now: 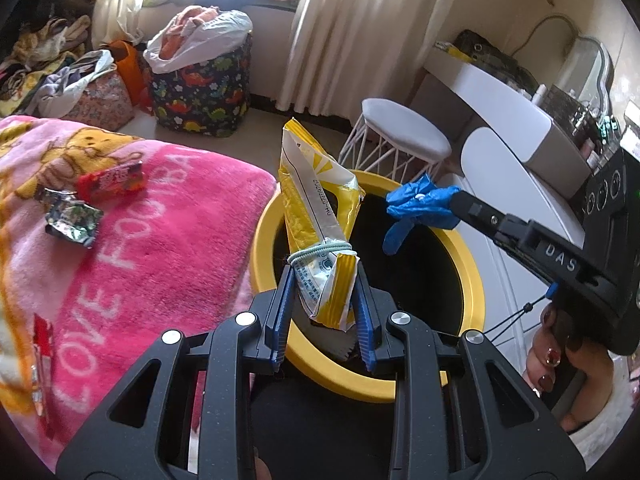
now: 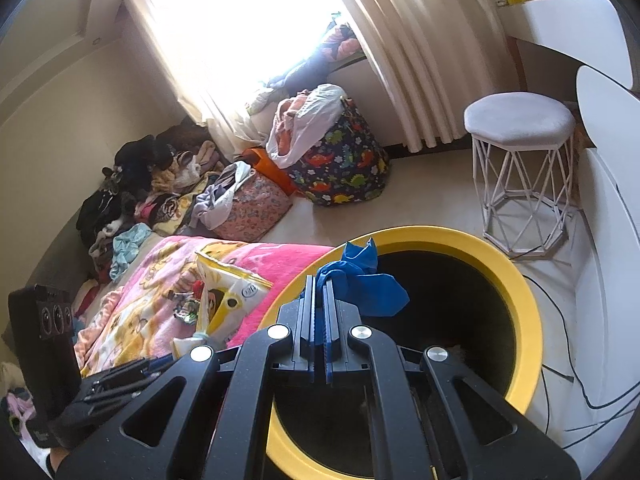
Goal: Collect trash
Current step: 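Open both tools to drop the yellow chip bag and blue bag into the bin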
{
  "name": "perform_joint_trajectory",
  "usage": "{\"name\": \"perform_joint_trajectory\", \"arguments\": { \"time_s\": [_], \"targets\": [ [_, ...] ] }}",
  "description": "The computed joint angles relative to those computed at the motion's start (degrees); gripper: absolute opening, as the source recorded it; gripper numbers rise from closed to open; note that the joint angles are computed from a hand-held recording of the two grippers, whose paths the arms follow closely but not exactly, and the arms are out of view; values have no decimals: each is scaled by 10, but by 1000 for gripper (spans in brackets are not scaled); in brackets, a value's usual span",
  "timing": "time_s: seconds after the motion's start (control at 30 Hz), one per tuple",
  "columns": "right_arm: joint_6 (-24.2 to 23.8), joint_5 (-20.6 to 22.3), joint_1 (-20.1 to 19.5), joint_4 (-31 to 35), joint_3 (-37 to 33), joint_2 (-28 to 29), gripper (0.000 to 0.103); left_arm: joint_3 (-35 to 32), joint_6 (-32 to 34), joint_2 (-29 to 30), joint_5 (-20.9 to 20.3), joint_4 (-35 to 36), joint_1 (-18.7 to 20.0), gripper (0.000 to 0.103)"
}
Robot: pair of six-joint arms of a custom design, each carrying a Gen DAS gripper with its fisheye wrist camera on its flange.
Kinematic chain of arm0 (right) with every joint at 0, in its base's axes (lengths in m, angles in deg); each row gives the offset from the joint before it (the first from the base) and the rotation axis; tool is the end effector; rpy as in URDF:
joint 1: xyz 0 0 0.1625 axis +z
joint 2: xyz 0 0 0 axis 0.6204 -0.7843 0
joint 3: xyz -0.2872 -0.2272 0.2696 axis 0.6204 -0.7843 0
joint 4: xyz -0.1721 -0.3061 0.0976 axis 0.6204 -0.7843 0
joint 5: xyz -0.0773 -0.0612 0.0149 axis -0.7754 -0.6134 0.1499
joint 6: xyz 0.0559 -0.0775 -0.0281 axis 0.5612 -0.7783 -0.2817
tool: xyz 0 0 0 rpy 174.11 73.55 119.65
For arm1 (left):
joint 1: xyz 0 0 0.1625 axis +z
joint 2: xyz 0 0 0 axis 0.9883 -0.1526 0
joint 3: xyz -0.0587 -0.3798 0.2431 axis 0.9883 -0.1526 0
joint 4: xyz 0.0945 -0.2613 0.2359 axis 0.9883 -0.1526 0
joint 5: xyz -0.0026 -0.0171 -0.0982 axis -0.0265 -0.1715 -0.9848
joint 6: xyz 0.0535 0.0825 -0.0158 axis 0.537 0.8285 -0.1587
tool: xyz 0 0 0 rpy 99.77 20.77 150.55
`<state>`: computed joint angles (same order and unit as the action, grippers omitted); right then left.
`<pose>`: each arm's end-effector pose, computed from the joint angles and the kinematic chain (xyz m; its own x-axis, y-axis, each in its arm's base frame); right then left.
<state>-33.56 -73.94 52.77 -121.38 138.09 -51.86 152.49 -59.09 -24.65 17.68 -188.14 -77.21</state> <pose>0.1378 -0.2712 0.2963 -0.9161 -0.2926 0.2742 -0.4010 0.6601 -0.6352 -0.3385 -0.2235 0.1027 -0.8704 0.1197 -0.4775 0.3917 0.7559 -0.5245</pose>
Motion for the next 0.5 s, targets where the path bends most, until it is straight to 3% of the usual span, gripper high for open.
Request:
{"name": "perform_joint_trajectory", "arguments": {
  "time_s": [0.5],
  "targets": [
    [0, -9, -46, -18, 8, 18, 3, -4, 43, 55, -38, -70, 30, 21]
  ]
}}
